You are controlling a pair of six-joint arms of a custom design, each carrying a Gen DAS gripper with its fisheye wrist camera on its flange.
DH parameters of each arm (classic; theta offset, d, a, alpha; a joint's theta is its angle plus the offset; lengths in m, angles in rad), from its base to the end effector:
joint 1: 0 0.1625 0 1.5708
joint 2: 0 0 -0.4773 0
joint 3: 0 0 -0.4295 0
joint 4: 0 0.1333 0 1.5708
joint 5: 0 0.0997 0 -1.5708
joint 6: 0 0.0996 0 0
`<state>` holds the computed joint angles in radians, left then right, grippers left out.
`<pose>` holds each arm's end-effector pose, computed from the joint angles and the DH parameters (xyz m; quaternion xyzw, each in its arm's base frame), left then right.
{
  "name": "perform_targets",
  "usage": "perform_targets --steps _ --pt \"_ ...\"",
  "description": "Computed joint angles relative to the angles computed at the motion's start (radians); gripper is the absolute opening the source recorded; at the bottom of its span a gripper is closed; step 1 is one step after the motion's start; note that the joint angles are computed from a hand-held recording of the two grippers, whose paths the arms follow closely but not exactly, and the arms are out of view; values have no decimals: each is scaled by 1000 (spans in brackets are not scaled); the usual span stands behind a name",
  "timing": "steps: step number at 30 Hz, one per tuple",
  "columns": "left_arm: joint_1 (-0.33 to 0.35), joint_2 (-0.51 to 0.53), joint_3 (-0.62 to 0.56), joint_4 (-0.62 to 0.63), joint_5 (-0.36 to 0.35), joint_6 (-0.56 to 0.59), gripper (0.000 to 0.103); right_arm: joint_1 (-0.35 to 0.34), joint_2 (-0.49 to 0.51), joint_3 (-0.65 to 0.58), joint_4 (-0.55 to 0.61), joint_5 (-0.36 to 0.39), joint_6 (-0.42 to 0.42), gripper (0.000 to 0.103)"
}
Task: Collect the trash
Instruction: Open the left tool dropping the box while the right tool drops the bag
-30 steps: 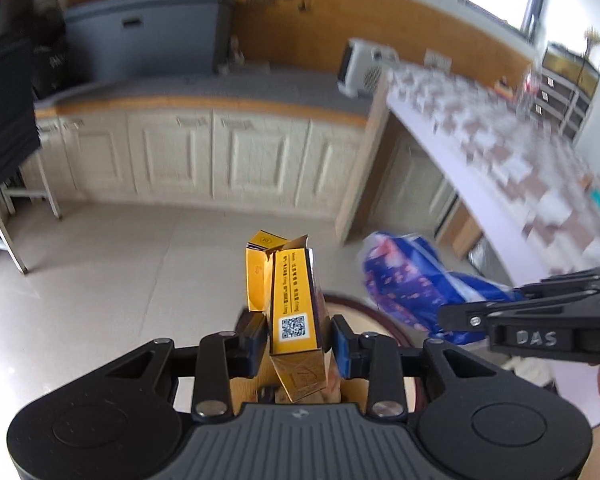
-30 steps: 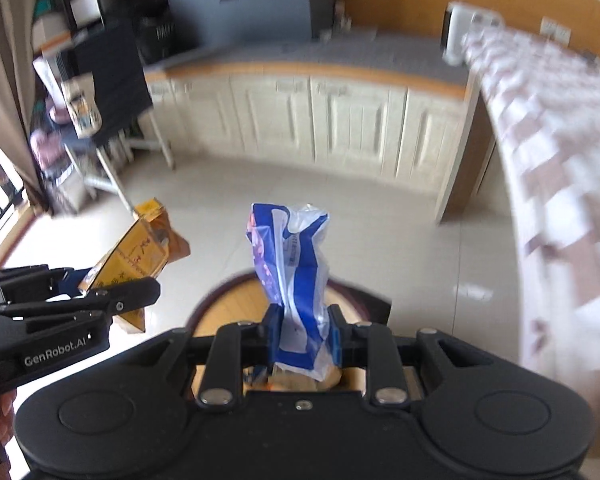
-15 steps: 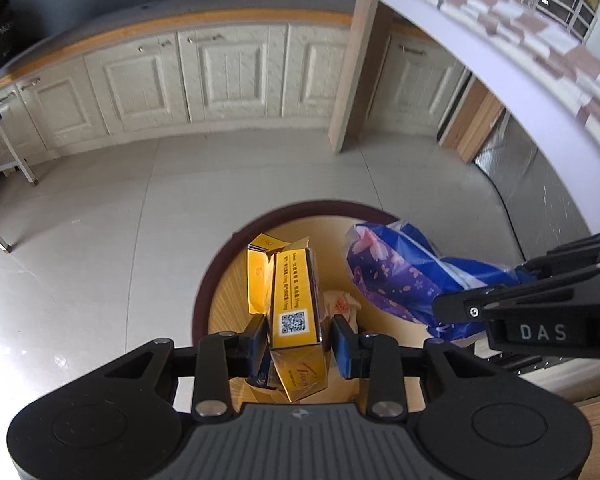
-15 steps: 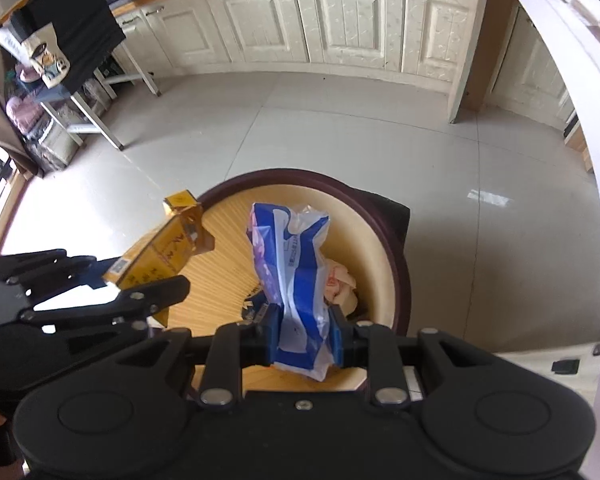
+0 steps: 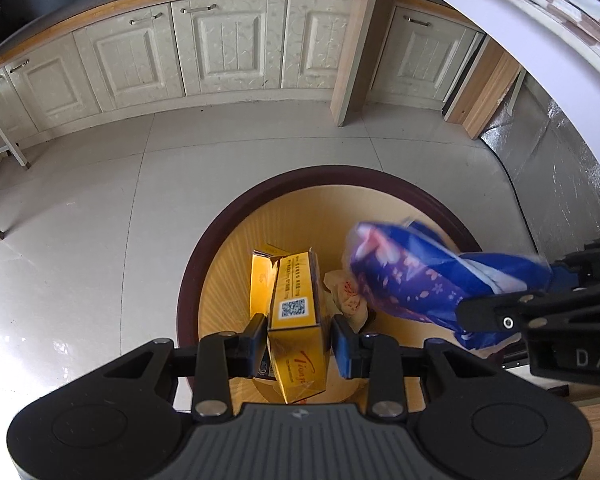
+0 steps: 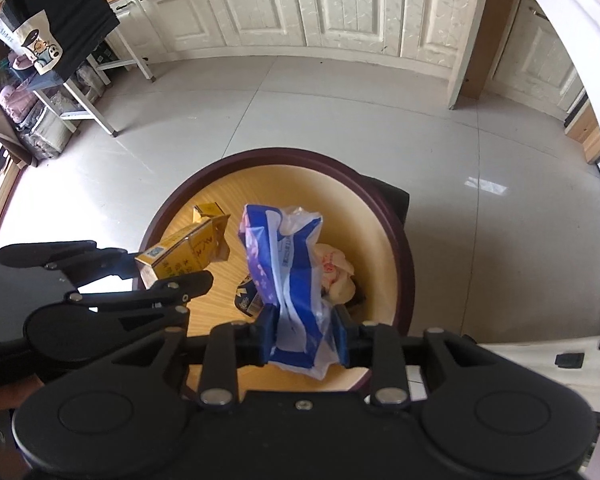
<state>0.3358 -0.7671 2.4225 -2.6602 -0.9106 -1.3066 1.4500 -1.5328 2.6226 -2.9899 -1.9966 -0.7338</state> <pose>-0.2657 -0.2986 -0.0541 0.0579 0.9110 -0.2193 0.3443 0.0505 -0.3491 0.2051 0.2579 -0.9297 0.0594 0.2561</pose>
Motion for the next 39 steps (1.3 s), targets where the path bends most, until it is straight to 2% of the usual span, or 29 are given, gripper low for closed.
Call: perform_targets --steps 2,4,8,12,16,26,32,35,39 --pt "3 6 -7 0 2 2 36 2 8 6 -28 -8 -4 38" --pt "1 13 -10 -1 -2 5 36 13 17 7 -33 -29 -12 45" --pt "0 16 -10 -2 -10 9 36 22 20 -3 4 -48 -22 49" --pt "5 20 -13 5 -13 -5 37 36 31 -3 -11 -78 -25 53" --pt "7 19 -19 30 -28 -12 51 52 46 2 -30 -114 -46 60" --pt "-6 -4 3 68 -58 -60 65 50 54 6 -50 -133 -60 69" --pt "-15 -24 28 49 -77 -82 68 48 50 7 -47 -136 -53 80" --pt "-26 -39 23 95 -75 -103 77 41 43 4 -36 -135 -46 83" --pt "-48 -70 26 146 -71 -131 83 38 31 11 -46 -137 -45 87"
